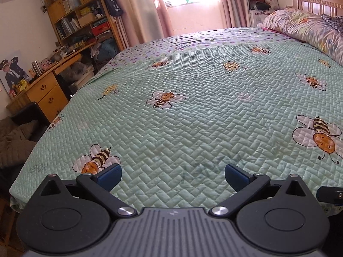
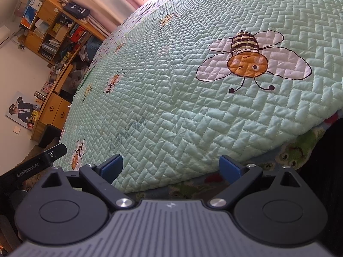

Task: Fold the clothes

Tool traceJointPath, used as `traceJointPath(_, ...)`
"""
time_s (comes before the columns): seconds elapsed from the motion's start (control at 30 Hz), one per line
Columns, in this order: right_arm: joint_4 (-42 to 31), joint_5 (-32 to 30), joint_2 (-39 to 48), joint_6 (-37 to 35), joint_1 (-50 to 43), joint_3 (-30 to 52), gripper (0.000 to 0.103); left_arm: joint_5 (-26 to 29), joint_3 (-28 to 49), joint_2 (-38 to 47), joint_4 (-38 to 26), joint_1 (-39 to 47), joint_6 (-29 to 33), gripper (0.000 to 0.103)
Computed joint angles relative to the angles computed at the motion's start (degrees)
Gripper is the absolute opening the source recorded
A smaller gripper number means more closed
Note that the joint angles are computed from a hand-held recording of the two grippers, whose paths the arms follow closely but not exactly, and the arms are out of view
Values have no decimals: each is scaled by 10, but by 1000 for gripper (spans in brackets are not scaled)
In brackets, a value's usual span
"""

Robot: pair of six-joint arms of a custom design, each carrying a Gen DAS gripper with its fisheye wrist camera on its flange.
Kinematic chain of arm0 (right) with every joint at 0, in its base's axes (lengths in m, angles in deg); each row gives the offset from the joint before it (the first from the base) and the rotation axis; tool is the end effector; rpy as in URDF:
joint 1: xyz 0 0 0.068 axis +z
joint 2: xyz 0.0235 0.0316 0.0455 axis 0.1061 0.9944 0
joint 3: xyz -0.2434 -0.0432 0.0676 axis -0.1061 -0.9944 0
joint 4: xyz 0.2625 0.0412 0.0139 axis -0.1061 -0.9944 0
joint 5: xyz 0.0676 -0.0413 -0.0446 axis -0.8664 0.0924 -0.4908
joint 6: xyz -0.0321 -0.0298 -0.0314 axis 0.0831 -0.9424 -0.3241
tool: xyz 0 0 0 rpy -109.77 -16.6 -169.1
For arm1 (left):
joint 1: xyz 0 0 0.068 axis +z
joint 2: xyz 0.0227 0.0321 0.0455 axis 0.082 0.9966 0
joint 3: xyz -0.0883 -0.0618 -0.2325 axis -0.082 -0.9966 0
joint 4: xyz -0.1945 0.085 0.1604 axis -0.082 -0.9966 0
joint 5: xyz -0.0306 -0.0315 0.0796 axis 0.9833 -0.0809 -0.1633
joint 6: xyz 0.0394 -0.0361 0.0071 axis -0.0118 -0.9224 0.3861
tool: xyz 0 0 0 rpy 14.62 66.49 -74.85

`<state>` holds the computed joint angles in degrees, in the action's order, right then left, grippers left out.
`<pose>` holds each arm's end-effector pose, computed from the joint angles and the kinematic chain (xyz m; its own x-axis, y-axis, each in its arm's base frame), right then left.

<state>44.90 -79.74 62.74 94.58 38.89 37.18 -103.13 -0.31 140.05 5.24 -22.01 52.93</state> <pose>0.2405 0.1635 0.1856 -0.8578 0.2820 -0.4296 -0.0617 0.7735 0.6308 0.2335 -0.0942 0.2660 -0.7009 0.0346 -0.7124 -0.2028 0.9479 0.2455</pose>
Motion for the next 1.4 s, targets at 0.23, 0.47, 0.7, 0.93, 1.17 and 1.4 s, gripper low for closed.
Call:
traceJointPath(0.23, 0, 2, -3, 1, 1, -1, 96, 71, 15, 7, -21, 23, -6, 102)
traceJointPath(0.47, 0, 0, -2, 1, 1, -1, 96, 94, 11, 7, -21, 27, -4, 102)
traceJointPath(0.7, -1, 1, 1, 3, 2, 1, 96, 140, 4, 0, -12, 40, 4, 102)
traceJointPath(0.93, -1, 0, 2, 2, 2, 1, 96, 130, -4, -9, -2, 26, 11, 102)
traceJointPath(1.17, 0, -2, 4, 2, -1, 2, 96, 137, 4, 5, -10, 36, 6, 102)
traceJointPath(1.4, 1, -4, 5, 4, -1, 2, 96, 177, 11, 30, -20, 65, -1, 102)
